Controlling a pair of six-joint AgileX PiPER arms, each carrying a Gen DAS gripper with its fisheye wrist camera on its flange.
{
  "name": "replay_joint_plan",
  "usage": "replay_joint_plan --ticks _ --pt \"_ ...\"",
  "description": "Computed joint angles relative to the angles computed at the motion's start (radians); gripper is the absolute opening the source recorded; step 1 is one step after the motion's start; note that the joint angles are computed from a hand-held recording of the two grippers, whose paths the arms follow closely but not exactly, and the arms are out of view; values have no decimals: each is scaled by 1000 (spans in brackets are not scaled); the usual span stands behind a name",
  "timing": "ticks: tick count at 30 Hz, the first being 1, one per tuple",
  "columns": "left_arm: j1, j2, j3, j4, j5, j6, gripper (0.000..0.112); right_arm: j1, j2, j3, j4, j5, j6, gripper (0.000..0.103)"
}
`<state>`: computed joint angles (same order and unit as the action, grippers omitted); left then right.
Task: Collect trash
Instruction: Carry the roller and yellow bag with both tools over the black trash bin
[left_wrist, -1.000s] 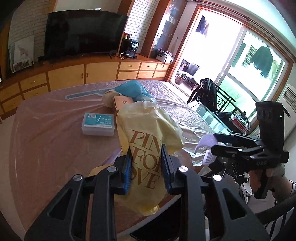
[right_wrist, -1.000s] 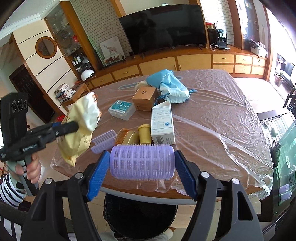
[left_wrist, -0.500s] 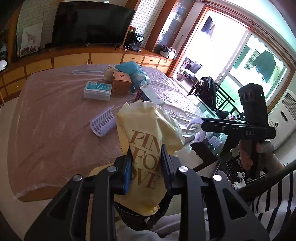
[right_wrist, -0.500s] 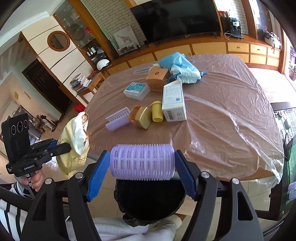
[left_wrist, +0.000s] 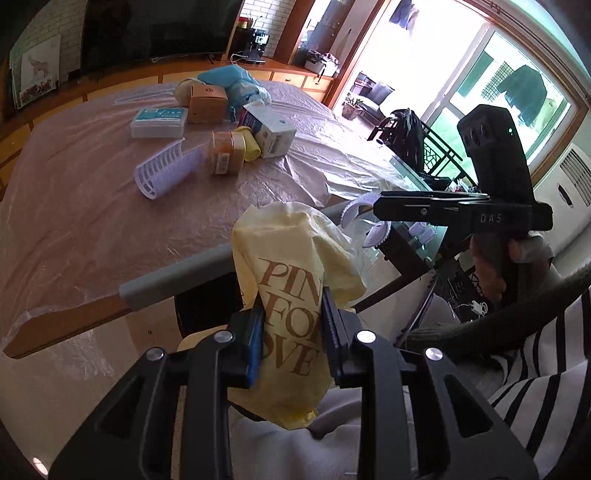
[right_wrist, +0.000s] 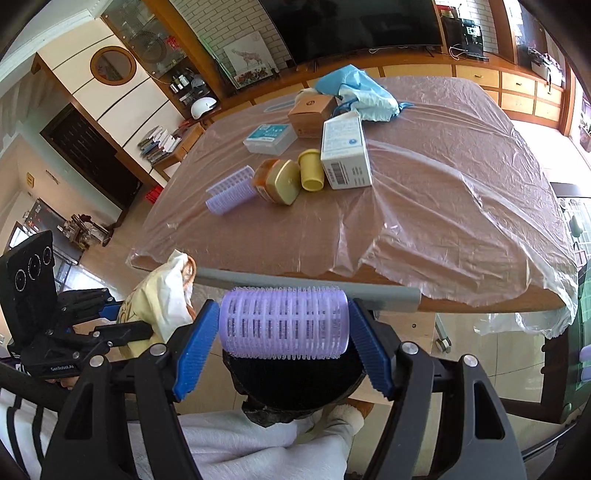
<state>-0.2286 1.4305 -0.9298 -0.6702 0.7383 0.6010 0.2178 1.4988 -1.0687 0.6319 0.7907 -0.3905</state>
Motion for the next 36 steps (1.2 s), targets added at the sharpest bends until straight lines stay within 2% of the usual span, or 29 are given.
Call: replay_joint_plan --ticks 8,16,36 --pt "-47 53 25 42 -27 -7 30 26 8 46 -51 -26 20 70" --pt "-48 125 14 57 -11 17 30 82 35 65 -115 -65 73 70" --pt "-80 306 -57 118 -52 -3 30 187 170 63 -254 -218 257 70"
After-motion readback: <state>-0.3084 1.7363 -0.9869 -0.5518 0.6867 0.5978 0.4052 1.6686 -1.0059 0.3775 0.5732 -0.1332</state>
